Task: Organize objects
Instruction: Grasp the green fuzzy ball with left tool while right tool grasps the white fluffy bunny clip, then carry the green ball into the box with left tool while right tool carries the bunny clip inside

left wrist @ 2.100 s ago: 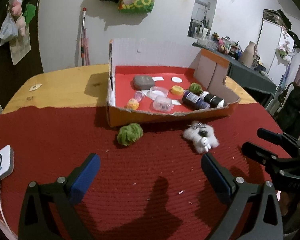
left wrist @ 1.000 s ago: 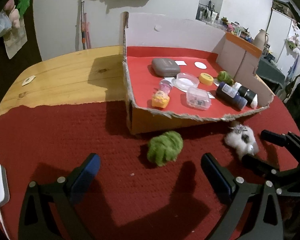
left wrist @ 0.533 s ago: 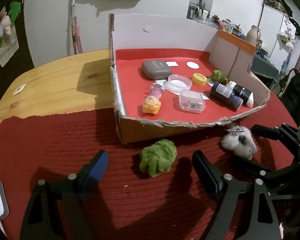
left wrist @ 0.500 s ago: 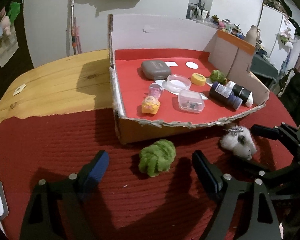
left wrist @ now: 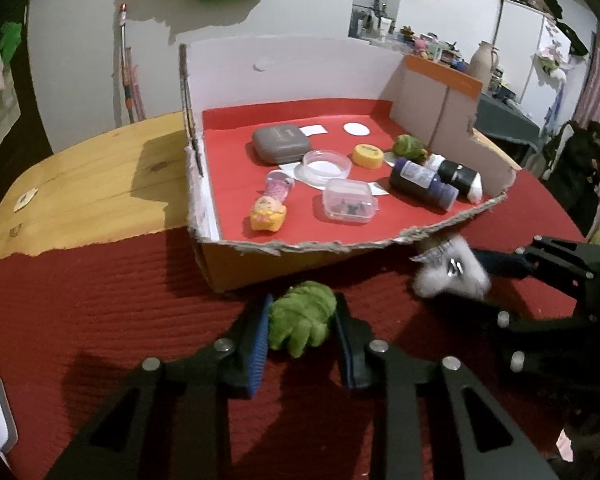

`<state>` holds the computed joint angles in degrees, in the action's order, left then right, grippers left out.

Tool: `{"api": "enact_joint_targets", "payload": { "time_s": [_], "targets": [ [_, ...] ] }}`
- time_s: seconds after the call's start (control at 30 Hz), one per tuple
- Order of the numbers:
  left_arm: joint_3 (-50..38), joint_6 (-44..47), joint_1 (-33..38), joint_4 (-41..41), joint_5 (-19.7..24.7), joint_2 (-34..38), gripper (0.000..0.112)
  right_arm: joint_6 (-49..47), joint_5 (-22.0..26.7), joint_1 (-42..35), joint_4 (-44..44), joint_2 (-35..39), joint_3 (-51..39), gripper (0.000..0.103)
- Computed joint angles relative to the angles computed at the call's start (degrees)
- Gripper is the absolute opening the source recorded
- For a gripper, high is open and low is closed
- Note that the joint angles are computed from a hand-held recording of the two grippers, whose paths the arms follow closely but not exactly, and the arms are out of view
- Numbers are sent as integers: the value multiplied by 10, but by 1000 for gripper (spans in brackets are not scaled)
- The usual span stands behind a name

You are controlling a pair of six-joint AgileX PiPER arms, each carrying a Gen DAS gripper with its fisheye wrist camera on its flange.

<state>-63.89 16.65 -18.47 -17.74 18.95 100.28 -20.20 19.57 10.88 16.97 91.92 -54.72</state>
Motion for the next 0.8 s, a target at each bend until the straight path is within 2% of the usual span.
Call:
{"api": "enact_joint_targets", "payload": {
  "time_s": [0.07,0.43,0.8],
  "targets": [
    [7,4,-4,-2,-3,-6,30,-39,8,-6,40,-5,2,38],
    [36,81,-9,-85,1,-46,30,-125,9,-19,122,-49,33,38],
    [47,69,-22,-77,-2,-66,30,-161,16,-32,159,-68,48,38]
  ]
}}
